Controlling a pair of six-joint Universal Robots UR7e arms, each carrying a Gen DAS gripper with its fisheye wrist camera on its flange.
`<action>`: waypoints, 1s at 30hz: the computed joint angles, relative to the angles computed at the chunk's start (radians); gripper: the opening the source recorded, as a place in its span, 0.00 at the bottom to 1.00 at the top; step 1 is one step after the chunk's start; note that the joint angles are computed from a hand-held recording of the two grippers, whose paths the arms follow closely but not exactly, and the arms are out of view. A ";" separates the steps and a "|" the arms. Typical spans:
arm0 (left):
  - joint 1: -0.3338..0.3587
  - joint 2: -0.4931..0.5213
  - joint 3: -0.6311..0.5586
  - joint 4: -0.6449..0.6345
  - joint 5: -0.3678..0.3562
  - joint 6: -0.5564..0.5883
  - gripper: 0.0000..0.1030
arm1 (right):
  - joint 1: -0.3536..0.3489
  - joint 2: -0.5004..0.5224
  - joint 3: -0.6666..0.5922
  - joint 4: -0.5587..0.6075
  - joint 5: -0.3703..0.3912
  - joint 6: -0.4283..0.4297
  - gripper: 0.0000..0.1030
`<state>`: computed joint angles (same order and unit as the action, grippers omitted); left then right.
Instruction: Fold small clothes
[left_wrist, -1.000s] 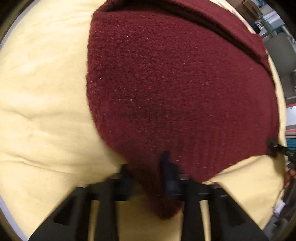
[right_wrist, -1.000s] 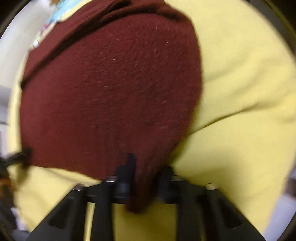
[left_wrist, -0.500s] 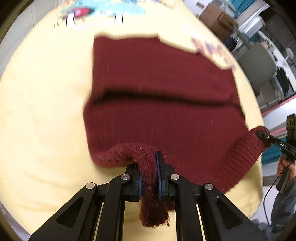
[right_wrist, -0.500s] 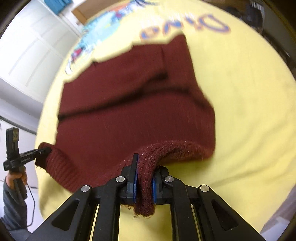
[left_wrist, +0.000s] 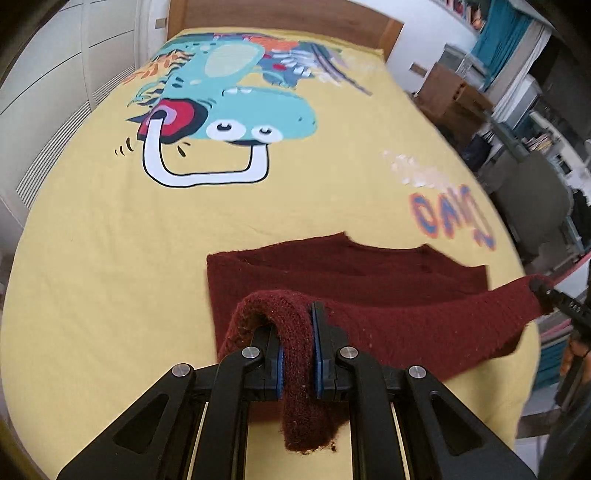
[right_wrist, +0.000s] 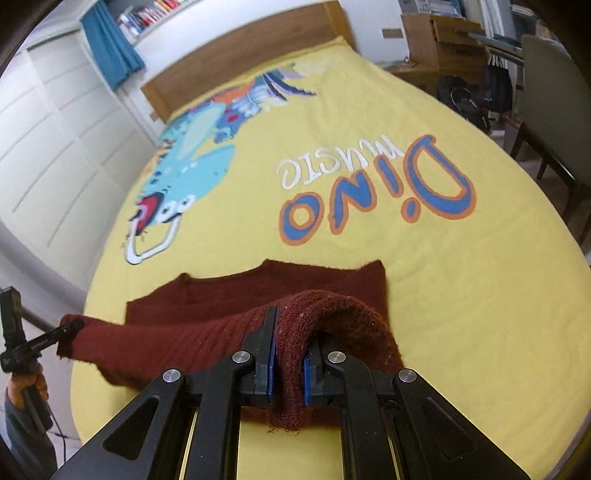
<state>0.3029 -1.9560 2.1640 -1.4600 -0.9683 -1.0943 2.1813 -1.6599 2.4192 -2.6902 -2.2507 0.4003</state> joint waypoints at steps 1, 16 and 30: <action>0.018 0.008 0.009 -0.014 0.001 0.007 0.09 | -0.023 0.011 -0.020 0.021 0.003 -0.014 0.10; 0.109 0.125 0.155 -0.072 0.101 -0.078 0.42 | -0.180 0.211 0.005 -0.063 -0.019 -0.017 0.15; -0.042 0.116 0.098 -0.020 0.080 -0.093 0.99 | -0.042 0.184 0.019 -0.182 -0.122 -0.017 0.90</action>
<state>0.2611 -1.8398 2.2618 -1.4800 -0.8885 -1.1870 2.1391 -1.4757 2.4386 -2.8718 -2.3727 0.3833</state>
